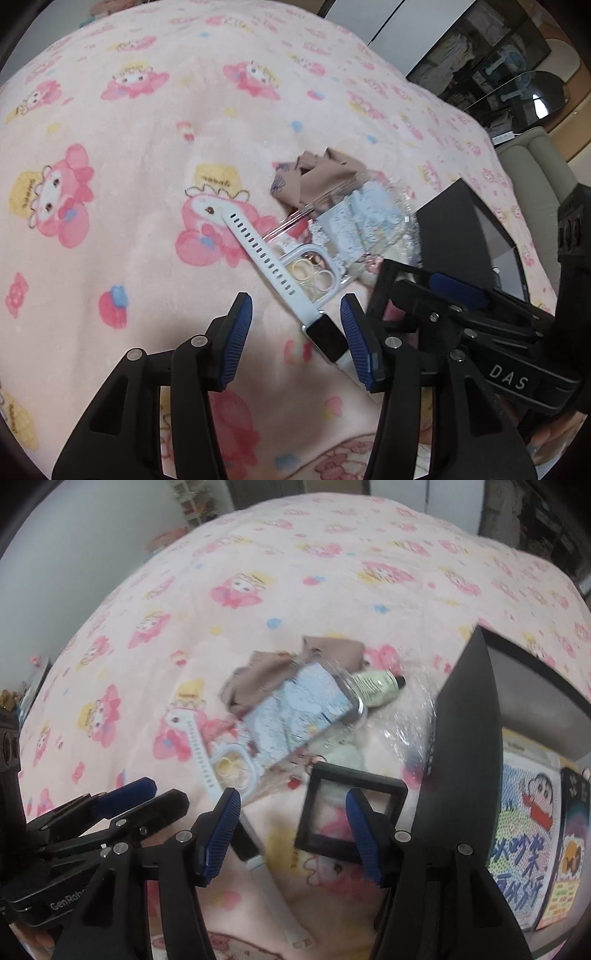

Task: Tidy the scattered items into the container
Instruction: 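Grasp the clear phone case with left gripper and lift it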

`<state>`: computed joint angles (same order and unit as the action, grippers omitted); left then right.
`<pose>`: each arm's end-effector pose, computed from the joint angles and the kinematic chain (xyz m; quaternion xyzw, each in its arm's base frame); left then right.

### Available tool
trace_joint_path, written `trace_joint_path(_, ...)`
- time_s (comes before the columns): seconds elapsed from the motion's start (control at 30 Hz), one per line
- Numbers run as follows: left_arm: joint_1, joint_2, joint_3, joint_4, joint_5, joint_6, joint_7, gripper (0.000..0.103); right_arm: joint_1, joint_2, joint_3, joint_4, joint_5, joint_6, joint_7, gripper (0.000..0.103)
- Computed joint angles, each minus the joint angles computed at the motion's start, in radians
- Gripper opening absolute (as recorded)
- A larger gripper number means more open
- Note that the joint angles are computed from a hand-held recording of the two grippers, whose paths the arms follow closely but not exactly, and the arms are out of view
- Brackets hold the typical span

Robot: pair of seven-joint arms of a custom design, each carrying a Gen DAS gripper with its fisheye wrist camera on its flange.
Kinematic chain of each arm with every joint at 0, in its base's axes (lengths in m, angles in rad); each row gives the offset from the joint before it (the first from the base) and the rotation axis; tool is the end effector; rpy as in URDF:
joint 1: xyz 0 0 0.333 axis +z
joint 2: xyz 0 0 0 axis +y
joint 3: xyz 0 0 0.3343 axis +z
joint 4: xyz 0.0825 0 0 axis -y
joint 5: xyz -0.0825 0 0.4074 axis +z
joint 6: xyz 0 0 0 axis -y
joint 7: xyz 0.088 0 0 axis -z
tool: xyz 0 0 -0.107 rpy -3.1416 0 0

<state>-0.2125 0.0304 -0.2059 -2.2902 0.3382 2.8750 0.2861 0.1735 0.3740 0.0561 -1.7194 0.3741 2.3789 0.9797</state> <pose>0.5188 -0.2507 0.4009 -0.8407 0.4615 -0.2755 0.0661 0.6895 0.1607 0.4054 -0.8600 0.4655 -0.0258 0.2075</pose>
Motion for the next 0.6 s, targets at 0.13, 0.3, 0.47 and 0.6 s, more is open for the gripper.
trace_joint_path(0.13, 0.011, 0.030, 0.003, 0.007, -0.065, 0.030, 0.055, 0.051, 0.001, 0.036, -0.004, 0.029, -0.004, -0.020, 0.033, 0.056)
trace_joint_path(0.3, 0.032, 0.040, 0.000, -0.019, -0.174, 0.127, 0.120, 0.051, -0.003, 0.063, 0.002, 0.070, 0.022, -0.045, 0.082, 0.057)
trace_joint_path(0.47, 0.048, 0.087, -0.006, 0.012, -0.252, 0.167, 0.191, 0.051, 0.009, 0.087, -0.003, 0.096, 0.024, 0.024, 0.150, 0.058)
trace_joint_path(0.6, -0.010, 0.126, 0.099, 0.087, -0.022, 0.092, 0.026, 0.051, 0.031, 0.108, -0.019, 0.112, -0.034, 0.022, 0.216, 0.061)
